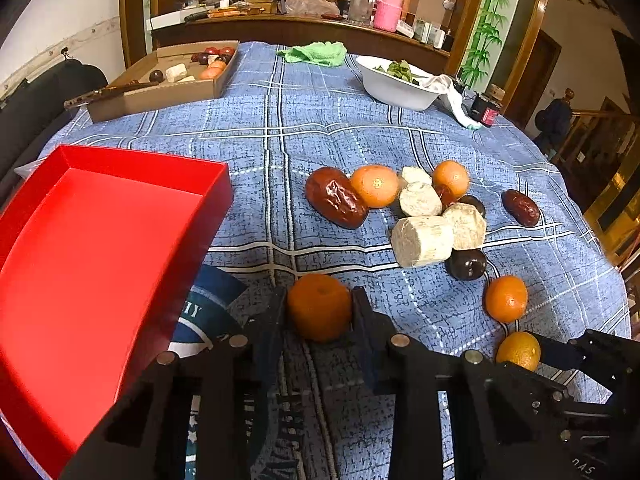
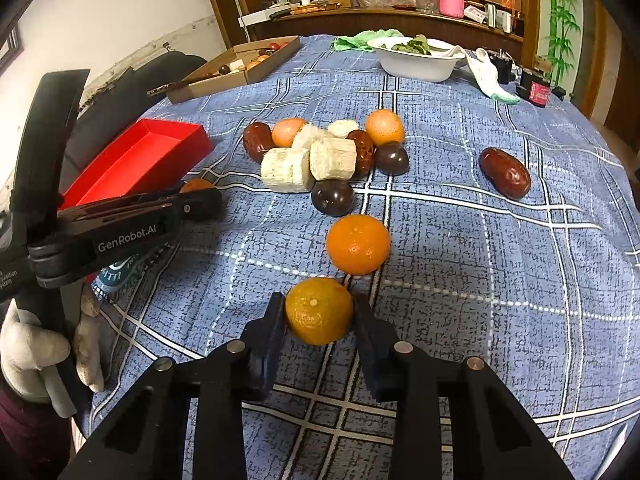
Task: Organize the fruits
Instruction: 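Carry both held tangerines over the red tray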
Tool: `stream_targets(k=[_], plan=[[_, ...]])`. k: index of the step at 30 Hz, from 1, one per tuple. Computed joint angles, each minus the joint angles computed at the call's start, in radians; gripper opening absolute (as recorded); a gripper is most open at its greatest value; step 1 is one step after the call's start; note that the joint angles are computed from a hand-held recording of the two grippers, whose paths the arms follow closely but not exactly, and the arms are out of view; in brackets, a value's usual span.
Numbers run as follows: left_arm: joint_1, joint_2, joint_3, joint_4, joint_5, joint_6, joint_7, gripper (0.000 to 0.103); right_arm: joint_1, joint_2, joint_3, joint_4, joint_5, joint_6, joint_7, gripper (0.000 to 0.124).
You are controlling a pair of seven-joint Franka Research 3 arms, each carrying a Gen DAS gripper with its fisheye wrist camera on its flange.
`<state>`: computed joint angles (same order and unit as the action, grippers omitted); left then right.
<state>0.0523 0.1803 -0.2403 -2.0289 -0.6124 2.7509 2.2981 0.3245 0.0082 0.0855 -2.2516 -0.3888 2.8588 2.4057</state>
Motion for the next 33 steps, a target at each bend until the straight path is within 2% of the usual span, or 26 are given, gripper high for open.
stream_targets(k=[6,11,16,21,25,28,31,33], plan=[[0.018,-0.074,0.004,-0.04,-0.16,0.013,0.103,0.03,-0.003,-0.026,0.009,-0.023,-0.027,0.013,0.033,0.036],[-0.004,-0.131,0.058,-0.059,-0.251,0.028,0.157,0.03,-0.016,-0.05,0.028,-0.026,-0.082,0.031,0.085,0.036],[-0.02,-0.167,0.107,-0.075,-0.265,0.092,0.159,0.03,-0.02,-0.055,0.048,0.005,-0.098,0.052,0.082,0.036],[-0.003,-0.163,0.148,-0.052,-0.264,0.121,0.139,0.03,0.013,-0.001,0.048,0.098,0.051,0.089,-0.088,0.036],[0.036,-0.105,0.168,-0.006,-0.143,0.16,0.01,0.03,0.036,0.117,0.07,0.254,0.331,0.092,-0.364,0.037],[0.069,-0.048,0.171,0.032,-0.025,0.163,-0.116,0.031,0.051,0.228,0.086,0.4,0.433,0.06,-0.476,0.037],[0.099,0.004,0.169,0.068,0.055,0.15,-0.195,0.031,0.059,0.369,0.106,0.586,0.519,-0.019,-0.566,0.037],[0.12,0.027,0.16,0.083,0.09,0.148,-0.225,0.031,0.082,0.445,0.094,0.686,0.547,-0.069,-0.59,0.037]])
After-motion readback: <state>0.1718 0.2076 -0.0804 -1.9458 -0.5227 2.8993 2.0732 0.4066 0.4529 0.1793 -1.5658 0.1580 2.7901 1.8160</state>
